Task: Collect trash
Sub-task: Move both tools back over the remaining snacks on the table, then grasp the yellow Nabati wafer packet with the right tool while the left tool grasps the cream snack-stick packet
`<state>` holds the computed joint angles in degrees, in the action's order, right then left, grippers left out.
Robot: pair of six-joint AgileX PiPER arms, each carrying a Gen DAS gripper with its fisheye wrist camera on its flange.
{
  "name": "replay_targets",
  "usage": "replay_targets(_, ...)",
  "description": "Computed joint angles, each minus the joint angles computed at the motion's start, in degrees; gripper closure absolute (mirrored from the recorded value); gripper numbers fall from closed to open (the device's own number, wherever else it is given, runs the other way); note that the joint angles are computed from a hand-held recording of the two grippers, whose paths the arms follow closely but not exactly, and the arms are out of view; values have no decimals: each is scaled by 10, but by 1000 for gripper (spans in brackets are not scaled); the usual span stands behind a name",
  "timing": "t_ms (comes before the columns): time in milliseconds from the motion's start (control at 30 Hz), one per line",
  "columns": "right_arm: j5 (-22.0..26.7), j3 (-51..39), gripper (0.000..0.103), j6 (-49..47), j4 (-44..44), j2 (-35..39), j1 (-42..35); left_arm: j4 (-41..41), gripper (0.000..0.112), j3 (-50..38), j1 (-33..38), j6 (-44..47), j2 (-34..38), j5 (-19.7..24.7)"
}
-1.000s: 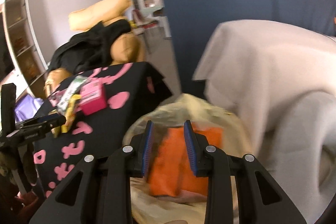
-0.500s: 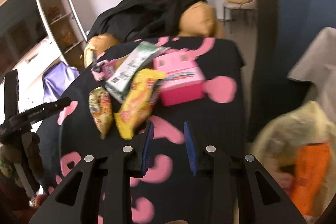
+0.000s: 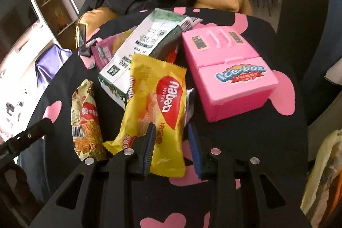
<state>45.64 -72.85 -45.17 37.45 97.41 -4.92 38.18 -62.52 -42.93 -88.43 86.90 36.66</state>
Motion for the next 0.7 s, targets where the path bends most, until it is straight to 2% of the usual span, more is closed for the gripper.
replay_targets(33,-6,9,76,-12,5,-7,-2,-4,55,1,2,3,1,-5)
replay_targets(67,-12,16,85,-21,6,-13,-3,-9,54,1,5,6,3,-11)
replay_targets(267,-4,56,88,-63,7,-47,-48,-73,54,-28,27,66,31,-52)
replay_targets(367,-5,81,88,-89,10,-67,-76,-66,54,-76,21,80,67,-30)
replay_targets(500,-9,104,88,-112,8,-89,-108,-76,54,-156,17,114,130,30)
replay_targets(600,27,106,88,-136,30,-88,-144,-59,54,-193,10,118,159,64)
replay_targets(633,43,104,88,-148,42,-85,-155,-61,54,-193,11,127,160,60)
replay_targets(700,87,97,85,-167,57,-72,-174,-79,69,-184,15,161,156,40)
